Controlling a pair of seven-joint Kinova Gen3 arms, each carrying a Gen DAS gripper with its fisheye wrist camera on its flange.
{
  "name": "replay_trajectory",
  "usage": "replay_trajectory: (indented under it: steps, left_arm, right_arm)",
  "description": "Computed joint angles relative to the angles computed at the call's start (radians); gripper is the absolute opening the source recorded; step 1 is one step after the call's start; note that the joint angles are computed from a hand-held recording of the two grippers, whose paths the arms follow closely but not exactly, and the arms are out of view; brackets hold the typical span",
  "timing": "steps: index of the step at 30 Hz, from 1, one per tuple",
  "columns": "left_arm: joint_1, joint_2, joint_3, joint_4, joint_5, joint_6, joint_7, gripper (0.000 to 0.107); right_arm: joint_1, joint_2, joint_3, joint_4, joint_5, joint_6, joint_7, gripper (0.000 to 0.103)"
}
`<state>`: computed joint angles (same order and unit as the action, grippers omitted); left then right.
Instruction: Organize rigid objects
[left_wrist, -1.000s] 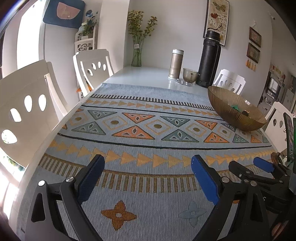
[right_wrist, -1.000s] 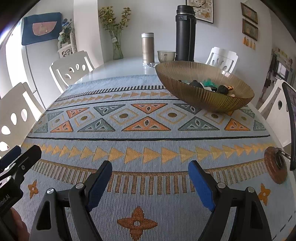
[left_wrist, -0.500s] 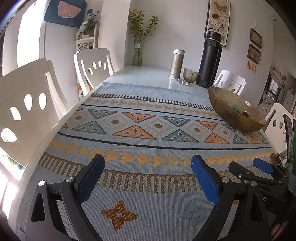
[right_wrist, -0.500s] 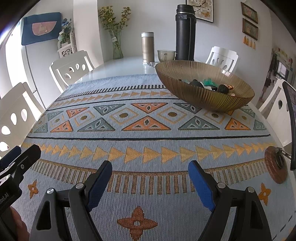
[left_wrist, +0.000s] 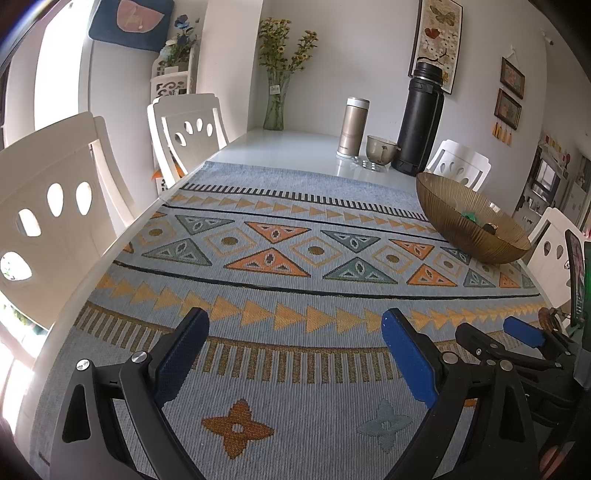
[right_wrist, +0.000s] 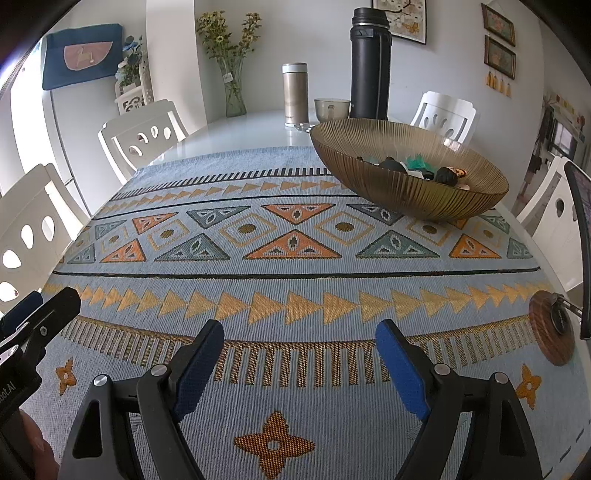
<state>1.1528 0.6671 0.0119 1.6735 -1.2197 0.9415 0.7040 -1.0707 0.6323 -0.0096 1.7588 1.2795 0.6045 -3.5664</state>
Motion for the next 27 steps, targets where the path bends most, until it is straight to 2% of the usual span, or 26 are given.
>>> replay_trajectory:
  steps: [19,22,27]
  left_arm:
    - [-0.005,0.000,0.002,-0.004,0.010,-0.006,-0.020,0.095]
    - [-0.021,-0.009,0.006,0.008,0.014,-0.038,-0.022,0.096]
    - [-0.074,-0.005,0.026,-0.033,0.123,-0.072,-0.155,0.096]
  right_arm:
    - [0.001,0.004,0.000,-0.006,-0.013,-0.004,0.013,0.083]
    - [-0.001,0.004,0.003,-0.006,-0.015,-0.006,0.014,0.083]
    - [-0.002,0.006,0.005,-0.008,-0.023,-0.010,0.023,0.083]
